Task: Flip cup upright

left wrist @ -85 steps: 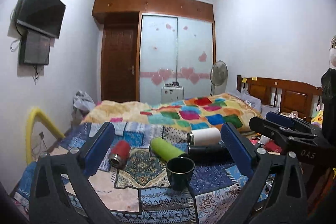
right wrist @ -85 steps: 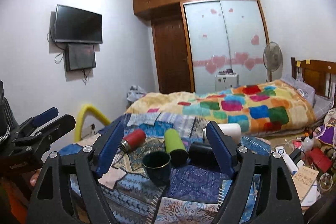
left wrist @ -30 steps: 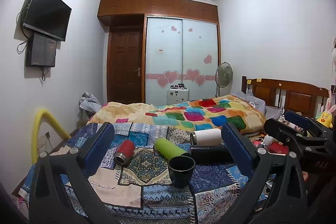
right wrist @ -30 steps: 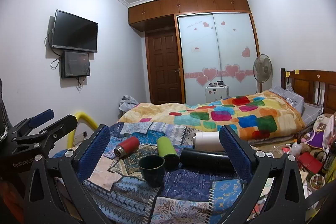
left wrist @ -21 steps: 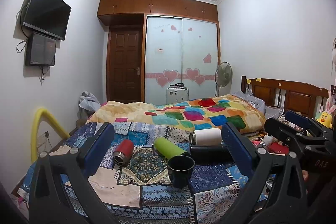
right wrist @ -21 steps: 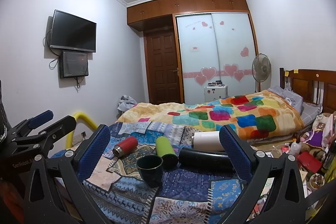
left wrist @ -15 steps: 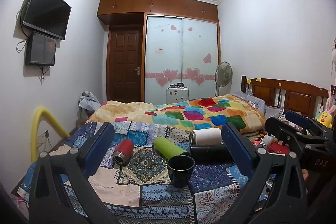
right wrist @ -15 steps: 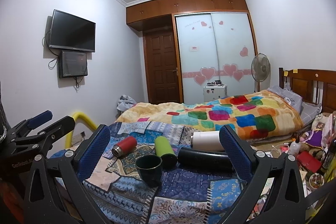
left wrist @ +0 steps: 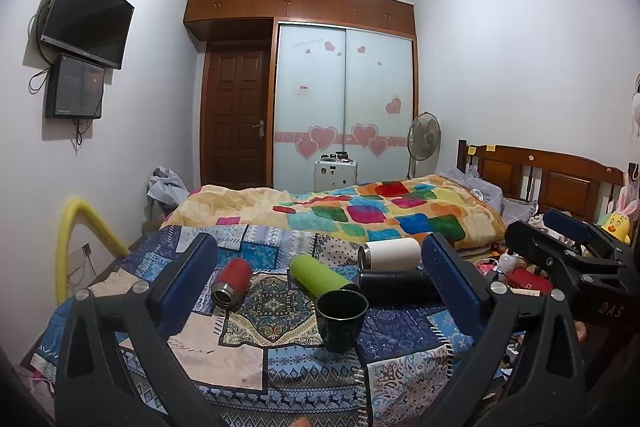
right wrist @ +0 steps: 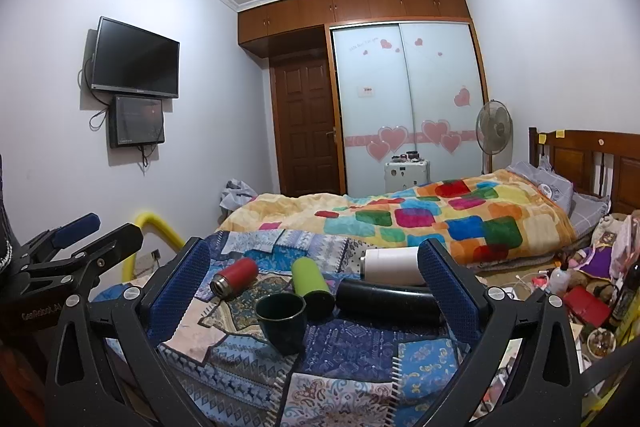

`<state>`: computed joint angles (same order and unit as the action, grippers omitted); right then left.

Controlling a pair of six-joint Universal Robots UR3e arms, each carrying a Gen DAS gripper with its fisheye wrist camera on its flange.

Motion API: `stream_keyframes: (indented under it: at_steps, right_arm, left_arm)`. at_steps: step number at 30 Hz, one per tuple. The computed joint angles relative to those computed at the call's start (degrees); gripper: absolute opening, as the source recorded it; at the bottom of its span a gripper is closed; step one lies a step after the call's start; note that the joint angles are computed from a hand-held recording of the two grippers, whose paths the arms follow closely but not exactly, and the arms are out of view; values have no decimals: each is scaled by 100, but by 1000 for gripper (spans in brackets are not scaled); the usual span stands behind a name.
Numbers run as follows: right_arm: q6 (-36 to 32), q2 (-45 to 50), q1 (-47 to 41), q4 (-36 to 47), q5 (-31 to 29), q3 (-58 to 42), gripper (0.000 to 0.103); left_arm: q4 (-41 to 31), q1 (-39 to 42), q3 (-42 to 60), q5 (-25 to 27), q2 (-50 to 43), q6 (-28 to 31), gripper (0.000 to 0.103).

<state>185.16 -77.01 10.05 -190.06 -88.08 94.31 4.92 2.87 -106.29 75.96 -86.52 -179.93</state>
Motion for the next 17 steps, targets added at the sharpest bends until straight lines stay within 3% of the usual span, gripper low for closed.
stream_keyframes:
  at_steps: [17]
  right_arm:
    - [30, 4, -37, -58, -38, 95, 103]
  left_arm:
    - [-101, -109, 51, 42, -61, 80, 103]
